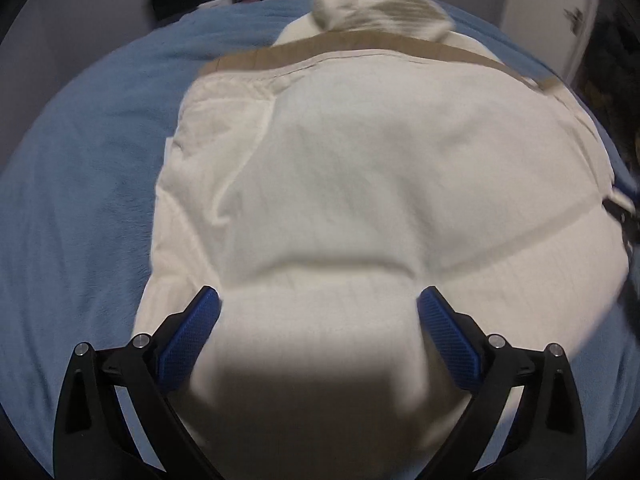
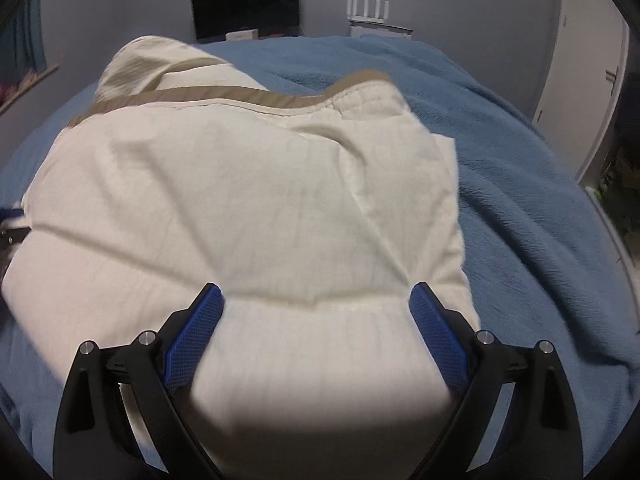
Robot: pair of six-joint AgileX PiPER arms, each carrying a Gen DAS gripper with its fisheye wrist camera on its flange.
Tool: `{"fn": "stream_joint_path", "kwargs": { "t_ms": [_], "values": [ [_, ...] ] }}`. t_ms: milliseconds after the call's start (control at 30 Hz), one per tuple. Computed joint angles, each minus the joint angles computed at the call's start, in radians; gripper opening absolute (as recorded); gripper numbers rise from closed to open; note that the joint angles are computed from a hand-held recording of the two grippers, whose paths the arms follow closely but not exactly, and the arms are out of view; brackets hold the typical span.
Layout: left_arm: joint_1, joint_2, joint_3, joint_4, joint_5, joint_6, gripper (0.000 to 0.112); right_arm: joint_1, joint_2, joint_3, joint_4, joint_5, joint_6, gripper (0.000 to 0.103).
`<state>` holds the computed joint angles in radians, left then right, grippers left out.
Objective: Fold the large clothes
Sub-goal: 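Press and smooth the folded hem flat with both tools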
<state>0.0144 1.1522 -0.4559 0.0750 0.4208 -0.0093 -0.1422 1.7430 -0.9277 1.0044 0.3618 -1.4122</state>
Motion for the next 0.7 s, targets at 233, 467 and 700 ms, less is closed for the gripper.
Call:
{"fn": "stream_joint_path", "kwargs": {
  "t_ms": [233,467,700],
  "values": [
    [-0.276,-0.143,0.096,0.266,0.159,-0.36,0.097,-0.016,-0.076,0.048,-0.186,0.048,0.143,0.09],
    [-0.326,-0.126,0.16,0.381,0.105,-0.503,0.097,-0.028,-0.038,0.135,0.123,-0.028,-0.153,0.09],
    [-0.372,-0.116,0.126,0.395,0.146,-0.549,0.097,-0.026,-0.073,0.17,0.057,-0.05,-0.082,0.09]
  ]
}}
